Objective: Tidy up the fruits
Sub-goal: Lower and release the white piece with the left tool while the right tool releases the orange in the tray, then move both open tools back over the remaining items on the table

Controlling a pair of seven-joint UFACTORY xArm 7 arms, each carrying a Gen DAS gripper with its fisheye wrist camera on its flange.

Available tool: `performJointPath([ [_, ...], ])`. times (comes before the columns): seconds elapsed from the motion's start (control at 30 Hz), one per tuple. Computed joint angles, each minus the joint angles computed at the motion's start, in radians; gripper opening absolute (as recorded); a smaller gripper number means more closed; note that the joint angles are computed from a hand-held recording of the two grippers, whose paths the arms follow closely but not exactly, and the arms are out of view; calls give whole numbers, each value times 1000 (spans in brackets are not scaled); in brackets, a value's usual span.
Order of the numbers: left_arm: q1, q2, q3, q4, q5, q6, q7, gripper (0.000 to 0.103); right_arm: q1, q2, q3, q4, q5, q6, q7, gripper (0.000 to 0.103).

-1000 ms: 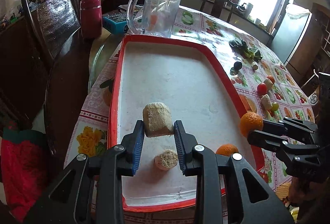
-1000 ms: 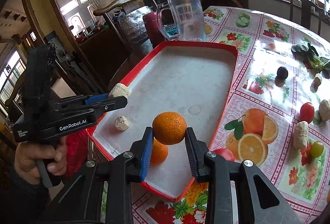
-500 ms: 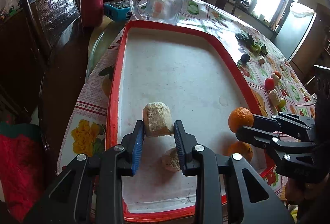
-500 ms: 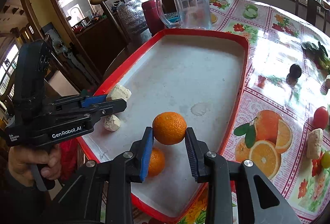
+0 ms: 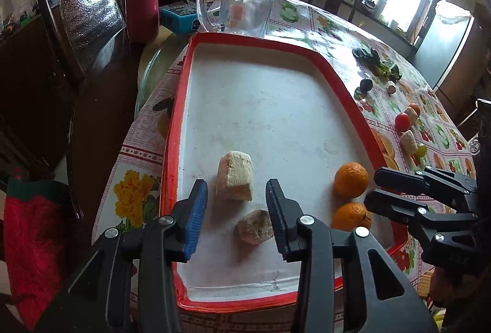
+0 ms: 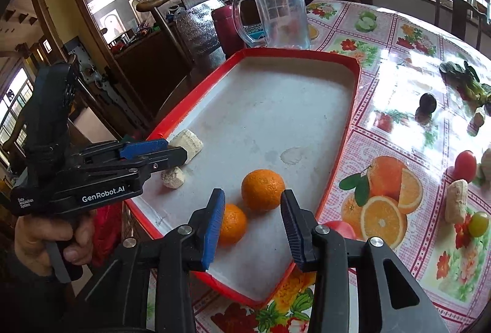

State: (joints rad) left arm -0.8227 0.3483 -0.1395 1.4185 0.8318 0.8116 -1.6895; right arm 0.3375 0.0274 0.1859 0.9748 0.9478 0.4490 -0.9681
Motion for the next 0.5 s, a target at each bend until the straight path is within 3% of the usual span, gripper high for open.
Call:
performJointPath([
  [0.23,-27,2,-8,36,34,18,-18,37,-15,-116,-56,-79,102,19,-60,40],
  [0.5,-72,83,5,167,33,4,48,37,-45,-203,-136,-163,118,13,-61,40],
])
